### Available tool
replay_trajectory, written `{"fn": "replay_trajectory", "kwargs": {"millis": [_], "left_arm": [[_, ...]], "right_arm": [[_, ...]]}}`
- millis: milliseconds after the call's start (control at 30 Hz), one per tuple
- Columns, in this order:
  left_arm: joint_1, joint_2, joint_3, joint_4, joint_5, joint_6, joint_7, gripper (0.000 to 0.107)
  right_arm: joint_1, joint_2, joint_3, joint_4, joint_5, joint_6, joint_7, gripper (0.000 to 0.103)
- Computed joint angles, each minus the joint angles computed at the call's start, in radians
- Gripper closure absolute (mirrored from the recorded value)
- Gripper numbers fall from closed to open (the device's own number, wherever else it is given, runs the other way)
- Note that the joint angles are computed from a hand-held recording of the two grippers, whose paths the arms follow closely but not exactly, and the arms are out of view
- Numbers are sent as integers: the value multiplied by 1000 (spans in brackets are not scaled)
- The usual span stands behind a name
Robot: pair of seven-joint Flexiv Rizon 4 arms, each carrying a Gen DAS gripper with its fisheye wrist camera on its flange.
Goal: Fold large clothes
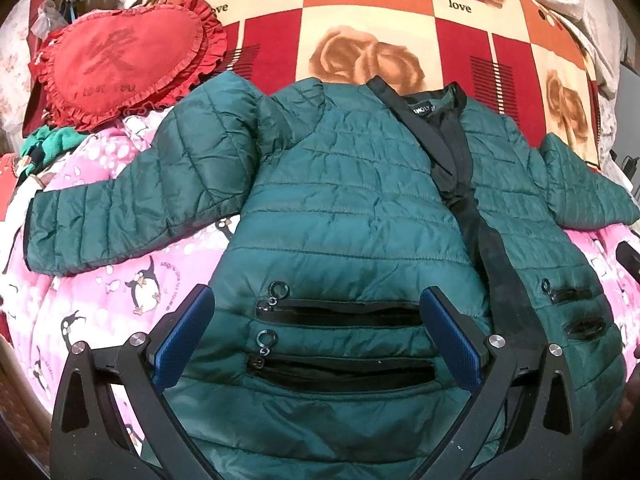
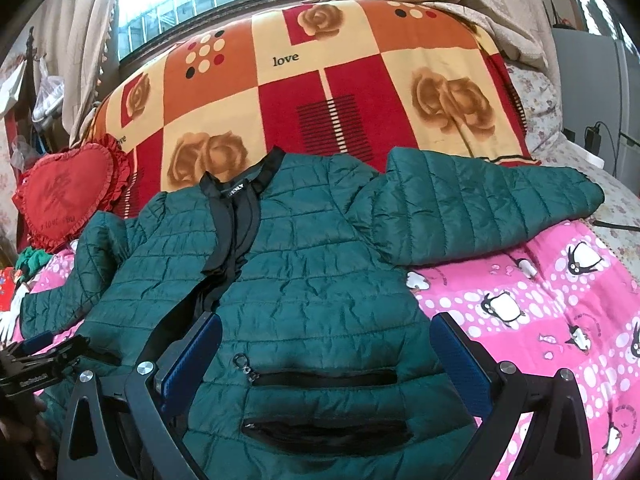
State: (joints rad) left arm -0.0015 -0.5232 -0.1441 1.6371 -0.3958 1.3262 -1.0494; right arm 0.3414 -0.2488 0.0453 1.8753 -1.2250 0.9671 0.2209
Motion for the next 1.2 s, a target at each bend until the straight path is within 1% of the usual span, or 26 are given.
{"fn": "replay_trajectory", "kwargs": {"millis": [67,100,133,200,300,367,500,533,567,633,667,733,800,867,900,933,967,1000,1067,1133,1167,1200], "left_arm": [[60,18,-80,24,-70,17,58,4],[114,32,-147,43,-143,40,119,4],[146,39,-182,51,-191,60,151,4],[167,41,-192,44,-245,83,186,4],[172,11,-130,-15,-248,77,188,4],[186,-24,-80,-61,-243,55,157,4],[281,-71,-89,-90,-314,-15,151,4],[322,-85,-112,-89,-363,-24,163,4],[346,-97,-125,-88,-401,-24,171,4],[386,-115,-151,-83,-472,-18,197,4],[398,-135,-150,-98,-498,-27,191,6],[406,-169,-140,-140,-519,-58,176,10],[411,-198,-140,-183,-531,-96,173,11],[410,-242,-132,-258,-510,-187,166,13],[400,-258,-120,-285,-497,-204,156,13],[386,-285,-104,-327,-475,-212,143,13],[375,-304,-92,-354,-465,-201,121,14],[373,-320,-90,-377,-461,-203,95,14],[384,-342,-117,-405,-484,-193,68,14],[378,-349,-112,-419,-478,-186,31,14],[372,-351,-103,-424,-467,-184,6,22],[368,-352,-94,-428,-453,-182,-13,37]], "right_arm": [[1,-9,3,-7,19,7,-9,0],[1,-11,2,-7,25,11,-16,0],[4,-12,3,-9,27,11,-22,0],[5,-8,-4,-5,-1,31,-15,0],[3,-7,-4,-4,-10,38,-22,0],[-3,-5,-4,1,-4,56,-5,0],[-17,0,-7,14,7,98,25,0],[-20,0,-7,17,13,107,28,0],[-20,-2,-6,16,23,108,24,0],[-19,-5,-8,14,25,113,19,0],[-17,-7,-10,11,25,117,16,0],[-15,-15,-9,3,35,121,-6,0],[-9,-25,-9,-6,55,120,-36,0],[-3,-33,-12,-13,71,118,-60,0],[-1,-37,-13,-16,78,117,-69,0],[2,-39,-15,-17,86,118,-75,0],[3,-40,-17,-17,91,118,-79,0],[4,-43,-17,-19,103,118,-88,0],[7,-46,-21,-19,113,120,-96,0],[10,-51,-23,-24,125,123,-108,0],[12,-54,-25,-27,130,121,-115,0],[14,-55,-27,-28,132,123,-118,0]]}}
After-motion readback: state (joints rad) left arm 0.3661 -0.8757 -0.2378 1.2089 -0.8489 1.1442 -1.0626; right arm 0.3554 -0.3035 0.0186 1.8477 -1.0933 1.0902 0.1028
